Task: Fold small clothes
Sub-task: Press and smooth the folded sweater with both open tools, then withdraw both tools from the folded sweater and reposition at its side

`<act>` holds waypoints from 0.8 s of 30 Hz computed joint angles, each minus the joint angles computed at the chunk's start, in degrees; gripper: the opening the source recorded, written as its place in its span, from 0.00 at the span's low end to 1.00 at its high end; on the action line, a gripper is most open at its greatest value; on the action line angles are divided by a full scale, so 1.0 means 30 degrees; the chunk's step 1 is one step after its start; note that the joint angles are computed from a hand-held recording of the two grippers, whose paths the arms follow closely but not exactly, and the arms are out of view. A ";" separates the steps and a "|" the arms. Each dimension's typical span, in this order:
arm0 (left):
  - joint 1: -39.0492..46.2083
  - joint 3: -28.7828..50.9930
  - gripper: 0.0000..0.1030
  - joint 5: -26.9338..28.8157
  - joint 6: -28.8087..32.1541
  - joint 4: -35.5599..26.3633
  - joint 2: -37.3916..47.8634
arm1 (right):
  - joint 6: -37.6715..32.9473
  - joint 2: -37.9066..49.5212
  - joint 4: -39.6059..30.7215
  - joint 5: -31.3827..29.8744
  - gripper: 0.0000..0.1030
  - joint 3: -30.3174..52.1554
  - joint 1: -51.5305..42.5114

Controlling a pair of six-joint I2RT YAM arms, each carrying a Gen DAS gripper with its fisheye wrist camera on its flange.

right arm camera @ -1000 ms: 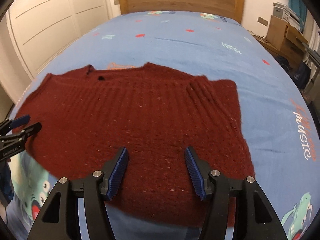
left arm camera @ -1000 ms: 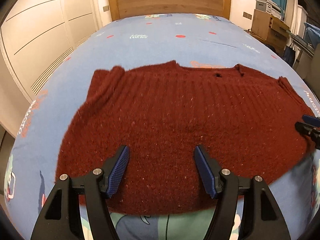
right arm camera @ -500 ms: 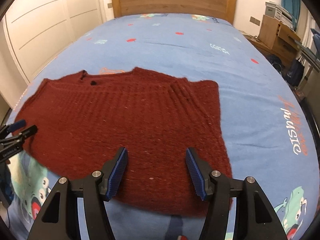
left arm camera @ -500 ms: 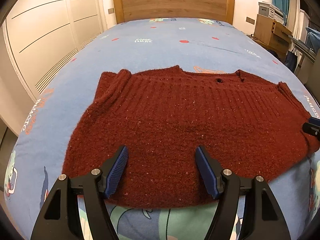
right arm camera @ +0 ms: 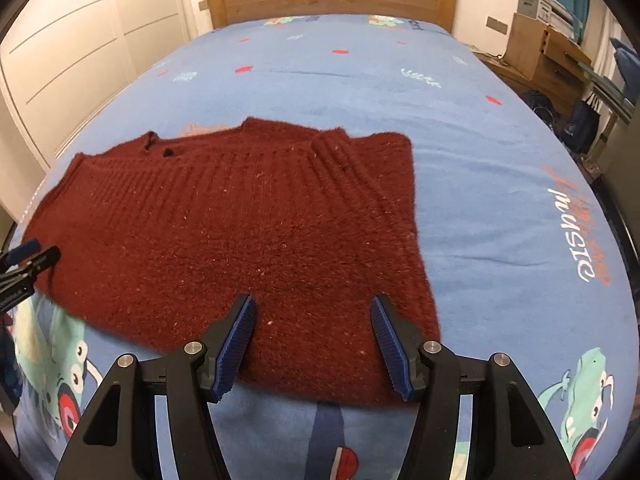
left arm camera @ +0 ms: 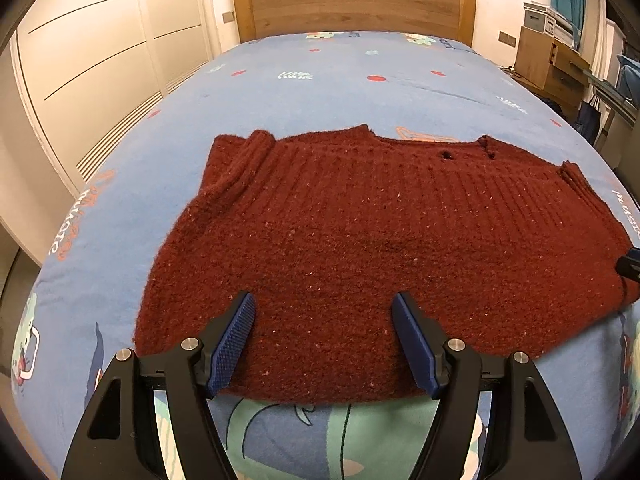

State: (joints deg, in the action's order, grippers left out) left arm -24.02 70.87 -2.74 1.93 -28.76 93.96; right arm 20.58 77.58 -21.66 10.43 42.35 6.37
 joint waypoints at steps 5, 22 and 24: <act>0.0068 -0.0219 0.65 -0.0042 -0.0087 -0.0137 -0.0034 | 0.0087 0.0062 0.0055 -0.0128 0.60 -0.0421 -0.0120; 0.0336 -0.0635 0.71 0.0350 -0.0112 -0.1026 -0.0750 | 0.0634 -0.0843 -0.0787 0.0093 0.60 -0.1095 -0.0297; 0.0403 -0.0744 0.71 0.0454 -0.0173 -0.1151 -0.0962 | 0.0740 -0.1052 -0.0931 0.0164 0.60 -0.1173 -0.0224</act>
